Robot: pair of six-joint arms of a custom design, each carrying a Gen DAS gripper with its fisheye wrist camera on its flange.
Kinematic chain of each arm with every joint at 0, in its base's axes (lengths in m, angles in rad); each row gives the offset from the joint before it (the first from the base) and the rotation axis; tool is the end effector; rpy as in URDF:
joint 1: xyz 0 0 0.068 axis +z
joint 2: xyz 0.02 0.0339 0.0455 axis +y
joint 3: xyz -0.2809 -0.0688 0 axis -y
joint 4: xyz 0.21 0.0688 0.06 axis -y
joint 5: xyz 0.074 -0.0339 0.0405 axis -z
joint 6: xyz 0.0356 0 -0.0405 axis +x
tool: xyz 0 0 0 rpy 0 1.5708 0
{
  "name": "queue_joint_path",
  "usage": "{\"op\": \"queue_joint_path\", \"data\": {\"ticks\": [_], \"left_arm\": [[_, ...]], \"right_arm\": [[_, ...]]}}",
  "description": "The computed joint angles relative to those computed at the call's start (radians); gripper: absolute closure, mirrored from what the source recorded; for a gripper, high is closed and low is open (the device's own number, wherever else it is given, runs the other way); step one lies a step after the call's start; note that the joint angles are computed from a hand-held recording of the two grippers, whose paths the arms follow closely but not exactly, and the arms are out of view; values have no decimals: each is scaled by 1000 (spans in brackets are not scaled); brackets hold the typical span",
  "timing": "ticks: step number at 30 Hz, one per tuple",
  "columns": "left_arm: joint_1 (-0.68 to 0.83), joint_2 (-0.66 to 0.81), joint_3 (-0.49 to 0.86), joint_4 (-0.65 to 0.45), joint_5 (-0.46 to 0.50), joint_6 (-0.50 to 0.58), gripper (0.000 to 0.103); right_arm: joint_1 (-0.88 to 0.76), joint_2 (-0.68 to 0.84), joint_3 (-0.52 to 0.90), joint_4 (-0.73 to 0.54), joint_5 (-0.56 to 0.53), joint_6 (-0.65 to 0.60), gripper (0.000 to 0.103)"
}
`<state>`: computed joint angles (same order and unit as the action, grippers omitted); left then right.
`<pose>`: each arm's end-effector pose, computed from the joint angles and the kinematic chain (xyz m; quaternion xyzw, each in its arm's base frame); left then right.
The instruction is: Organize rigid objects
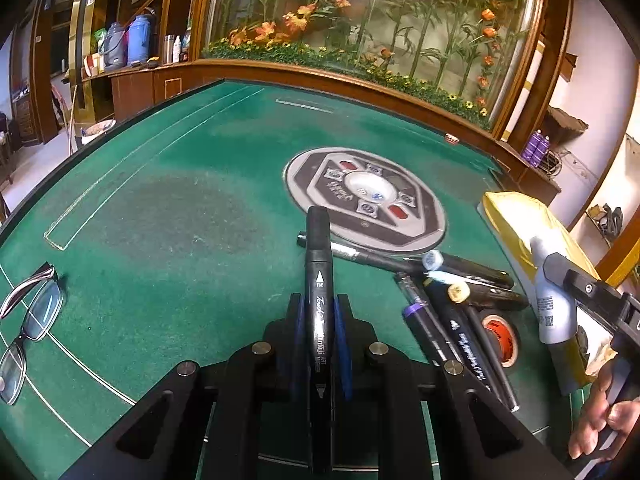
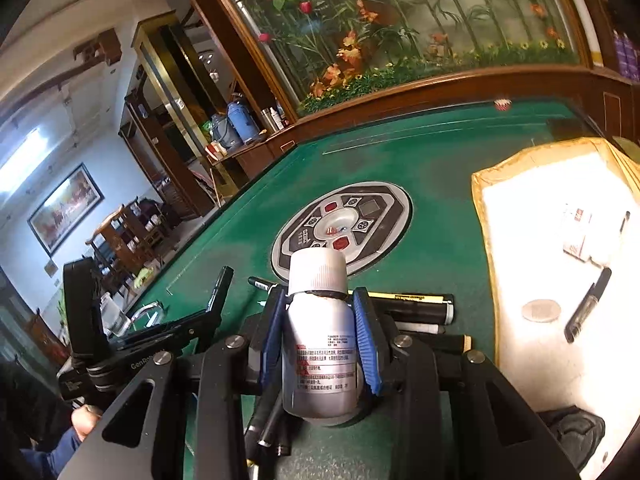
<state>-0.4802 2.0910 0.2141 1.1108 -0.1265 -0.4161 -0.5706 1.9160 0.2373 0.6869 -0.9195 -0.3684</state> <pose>0.2081 -0.1033 0.0631 0.0047 0.9186 -0.1169 0.3774 0.1873 -0.0866 0.0826 -0.0393 0.8673 0.2635 0.4205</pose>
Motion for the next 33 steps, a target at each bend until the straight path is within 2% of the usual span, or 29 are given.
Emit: {"op": "queue_joint_path", "data": {"ticks": [5,7,9,11,13,17,25,27,30,33], "left_arm": [[-58,-110,-16,-86,-20,-29,88],[-116,-193,-8,-166,-56,-38,88],[-160,-259,17,-250,-49,-58,88],[-207,-296,40,-303,-38,-69,88],[-302,-310,119,-402,-64,-84,88],[-408,-274,284,-534,-26,-110,88],[-521,-105,669,-758,32,-121,88],[-519,-33,763,-806,79,-144,88],[-524,26,822,-837,85,-159,88],[-519,15,787,-830,92,-158,88]], "right_arm": [[-84,-42,48,-140,-55,-34,70],[-122,-52,86,-212,-74,-42,70],[-182,-70,141,-317,-92,-68,70],[-251,-85,174,-349,-91,-66,70],[-303,-87,209,-393,-71,-83,70],[-412,-22,310,-470,-23,-101,70],[-458,66,386,-446,104,-77,70],[-472,87,404,-459,115,-82,70],[-462,94,401,-441,160,-83,70],[-450,106,393,-434,194,-99,70]]}}
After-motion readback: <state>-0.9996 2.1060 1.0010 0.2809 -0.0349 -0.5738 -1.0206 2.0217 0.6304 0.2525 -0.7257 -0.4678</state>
